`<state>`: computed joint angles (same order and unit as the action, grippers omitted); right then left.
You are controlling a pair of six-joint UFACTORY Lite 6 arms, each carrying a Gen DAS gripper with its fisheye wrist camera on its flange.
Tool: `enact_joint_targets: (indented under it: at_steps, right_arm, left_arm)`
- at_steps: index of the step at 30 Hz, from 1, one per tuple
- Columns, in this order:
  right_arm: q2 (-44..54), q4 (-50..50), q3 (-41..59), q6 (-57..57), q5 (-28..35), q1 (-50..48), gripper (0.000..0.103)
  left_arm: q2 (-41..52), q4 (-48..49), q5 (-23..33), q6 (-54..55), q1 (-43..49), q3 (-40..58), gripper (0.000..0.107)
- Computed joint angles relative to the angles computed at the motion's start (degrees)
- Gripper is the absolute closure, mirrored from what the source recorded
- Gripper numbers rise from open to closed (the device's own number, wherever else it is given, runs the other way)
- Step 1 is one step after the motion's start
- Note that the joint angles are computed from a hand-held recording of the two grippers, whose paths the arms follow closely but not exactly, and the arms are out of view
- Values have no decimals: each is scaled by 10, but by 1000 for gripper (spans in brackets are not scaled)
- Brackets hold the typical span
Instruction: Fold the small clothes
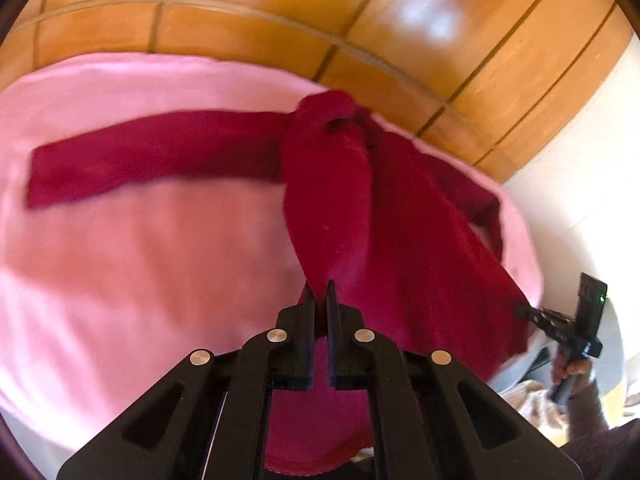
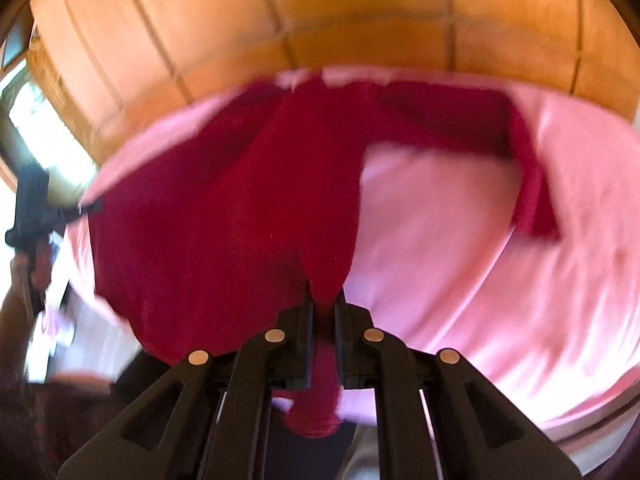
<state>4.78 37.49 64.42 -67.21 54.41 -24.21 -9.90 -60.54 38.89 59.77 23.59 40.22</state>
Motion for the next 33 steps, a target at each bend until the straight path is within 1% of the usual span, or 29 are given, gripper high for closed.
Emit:
enact_joint_targets:
  at_steps: [2,3,5,7,8,9,10,11,12,13,14,15,16,17,18,20,22,24,27,28,30,31,32,33]
  right_arm:
    - [8,-53,-40,27,-54,16,96]
    - [16,-64,-40,38,-60,19,96]
    - [39,-90,-33,56,-72,27,95]
    - [32,-111,-34,82,-84,43,94]
    - [26,-112,-29,86,-86,47,91]
    - [21,-112,-21,91,-92,52,84]
    - [17,-107,-4,98,-96,60,77]
    - [11,-100,4,101,-103,67,58]
    - [3,-91,13,106,-116,79,49]
    - [2,-73,29,106,-126,97,49]
    - [-5,-50,22,95,-134,110,49]
    - [-11,-30,20,89,-139,126,45]
    - [2,-3,36,95,-152,159,41]
    - [9,17,30,92,-168,179,35]
    - [30,33,45,100,-179,211,36]
    - [62,54,66,111,-208,268,36]
    - [110,55,96,127,-249,326,36]
    - [145,58,113,132,-276,364,36]
    - [190,22,146,178,-314,416,36]
    - [206,40,150,163,-323,424,36]
    - [227,56,164,155,-329,433,36]
    - [243,66,176,148,-333,434,36]
    - [252,67,184,150,-336,435,36]
    - [254,59,191,157,-329,430,36]
  left_arm:
    - [-10,9,9,12,17,-37,104]
    - [-18,7,-11,15,21,-63,104]
    - [-1,-5,-9,44,48,-81,104]
    - [12,-20,16,69,99,-97,95]
    - [8,-19,20,76,124,-107,86]
    - [6,-24,19,77,135,-112,83]
    - [14,-31,20,77,145,-109,83]
    - [22,-37,21,76,159,-105,83]
    - [31,-42,15,83,179,-100,73]
    - [34,-51,-4,79,184,-95,57]
    - [37,-60,-16,85,195,-94,52]
    - [40,-64,-39,73,196,-85,46]
    - [52,-57,-72,47,196,-67,43]
    - [76,-52,-100,17,198,-39,43]
    - [91,-59,-115,4,192,-24,43]
    - [135,-65,-130,-9,207,30,43]
    - [174,-67,-156,-16,211,83,43]
    - [214,-63,-174,-25,212,133,43]
    - [301,-32,-194,-69,205,237,43]
    - [341,-7,-197,-97,203,280,43]
    - [407,25,-187,-125,212,345,43]
    - [447,49,-179,-153,209,388,55]
    - [474,71,-171,-173,203,419,72]
    - [494,116,-178,-214,192,444,96]
